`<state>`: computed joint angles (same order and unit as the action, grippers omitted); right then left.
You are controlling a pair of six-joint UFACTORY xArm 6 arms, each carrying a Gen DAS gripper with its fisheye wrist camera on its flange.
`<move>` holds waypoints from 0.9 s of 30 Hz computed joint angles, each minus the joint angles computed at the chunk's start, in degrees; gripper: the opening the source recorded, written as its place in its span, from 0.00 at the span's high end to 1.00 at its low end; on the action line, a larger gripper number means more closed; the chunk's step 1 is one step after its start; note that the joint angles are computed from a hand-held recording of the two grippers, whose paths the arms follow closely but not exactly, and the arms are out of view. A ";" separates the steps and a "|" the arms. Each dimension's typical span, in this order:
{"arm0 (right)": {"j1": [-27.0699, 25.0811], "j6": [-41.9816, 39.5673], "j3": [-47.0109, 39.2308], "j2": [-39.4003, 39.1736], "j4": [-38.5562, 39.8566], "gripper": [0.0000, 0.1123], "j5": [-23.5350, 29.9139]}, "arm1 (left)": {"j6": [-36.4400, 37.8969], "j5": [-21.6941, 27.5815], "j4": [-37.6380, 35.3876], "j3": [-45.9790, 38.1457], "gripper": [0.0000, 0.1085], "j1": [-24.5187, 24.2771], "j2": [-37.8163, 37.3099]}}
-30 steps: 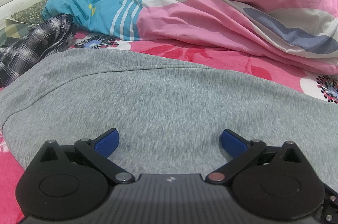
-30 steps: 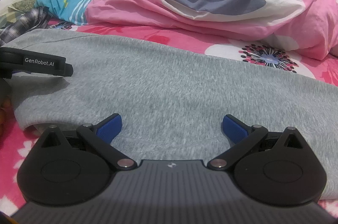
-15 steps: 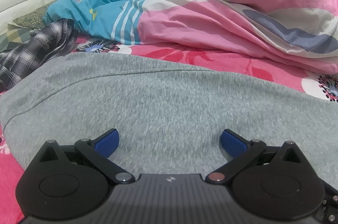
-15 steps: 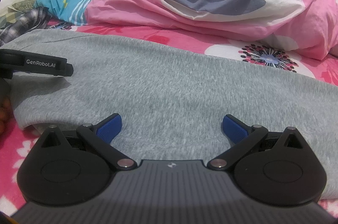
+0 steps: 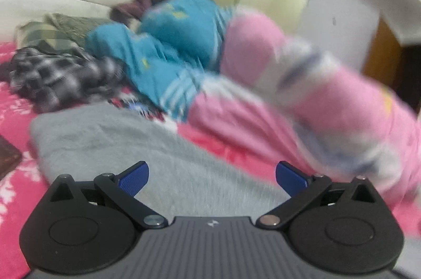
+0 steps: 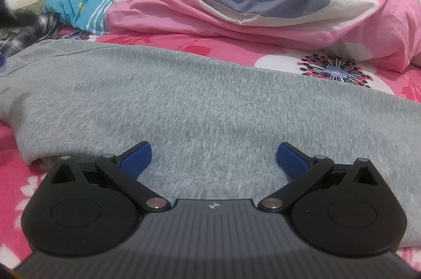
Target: Fold clothes
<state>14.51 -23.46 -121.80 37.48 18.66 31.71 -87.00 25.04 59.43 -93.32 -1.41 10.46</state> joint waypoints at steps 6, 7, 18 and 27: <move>0.04 0.20 0.18 -0.12 -0.30 0.09 -0.12 | -1.48 3.19 -1.09 5.74 0.05 1.83 -5.30; 0.05 0.22 0.19 -0.13 -0.33 0.09 -0.15 | -1.53 4.30 -1.60 6.47 0.05 1.87 -5.98; 0.06 0.17 0.28 -0.15 -0.38 0.09 -0.28 | -8.35 16.81 3.06 15.83 0.06 -0.08 -12.90; 0.07 0.15 0.22 -0.11 -0.30 0.09 -0.28 | -6.91 13.55 -3.00 16.73 0.25 2.44 -12.85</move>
<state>14.59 -23.31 -121.58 37.38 18.36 31.43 -93.90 38.59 56.43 -76.60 1.03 -2.39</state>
